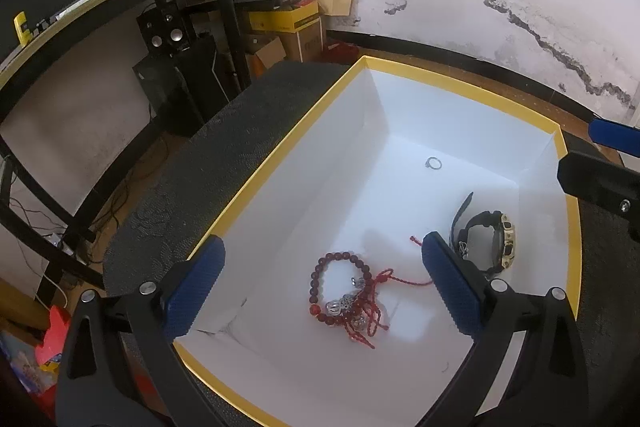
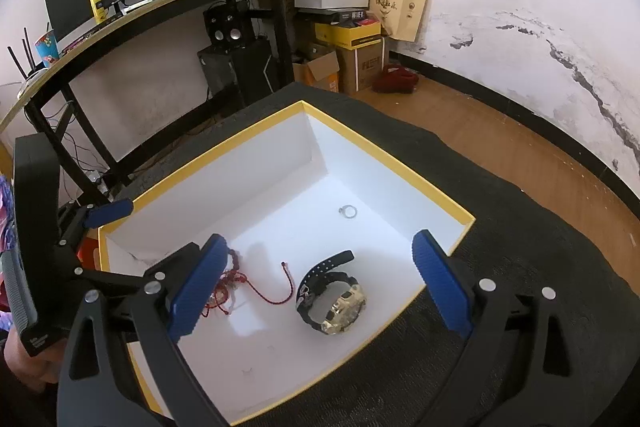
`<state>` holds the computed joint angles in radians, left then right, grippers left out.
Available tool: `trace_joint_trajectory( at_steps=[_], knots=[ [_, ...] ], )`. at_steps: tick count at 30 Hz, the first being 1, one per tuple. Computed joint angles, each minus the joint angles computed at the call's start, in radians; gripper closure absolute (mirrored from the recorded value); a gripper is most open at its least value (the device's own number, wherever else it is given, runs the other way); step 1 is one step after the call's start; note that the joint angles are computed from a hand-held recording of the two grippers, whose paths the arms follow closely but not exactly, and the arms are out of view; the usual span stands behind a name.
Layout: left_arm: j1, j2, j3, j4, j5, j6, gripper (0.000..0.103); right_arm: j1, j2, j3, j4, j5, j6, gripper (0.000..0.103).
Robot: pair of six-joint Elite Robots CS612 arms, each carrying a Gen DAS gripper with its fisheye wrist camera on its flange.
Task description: Organize jewelry
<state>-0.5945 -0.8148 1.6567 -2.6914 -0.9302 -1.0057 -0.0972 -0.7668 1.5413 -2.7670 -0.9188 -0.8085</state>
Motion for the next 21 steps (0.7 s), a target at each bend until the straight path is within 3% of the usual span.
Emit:
trace_joint_trajectory(
  at_steps=[7,12,14,18,21],
  knots=[
    [-0.01,-0.008,0.004,-0.016,0.025,0.0,0.007,-0.032,-0.021,0.025,-0.01,0.029,0.018,0.012],
    [-0.032,-0.012,0.014,-0.108,0.058,0.026,0.006,-0.091,-0.049,0.087,-0.137,0.054,0.061,0.007],
    [-0.044,-0.006,0.007,-0.159,0.046,0.055,0.006,-0.113,-0.056,0.106,-0.176,0.05,0.08,0.007],
    [-0.061,0.016,-0.029,-0.261,-0.044,0.132,0.006,-0.171,-0.067,0.149,-0.296,0.016,0.162,0.007],
    [-0.084,0.041,-0.076,-0.276,-0.063,0.167,0.006,-0.207,-0.065,0.167,-0.367,-0.026,0.215,0.007]
  ],
)
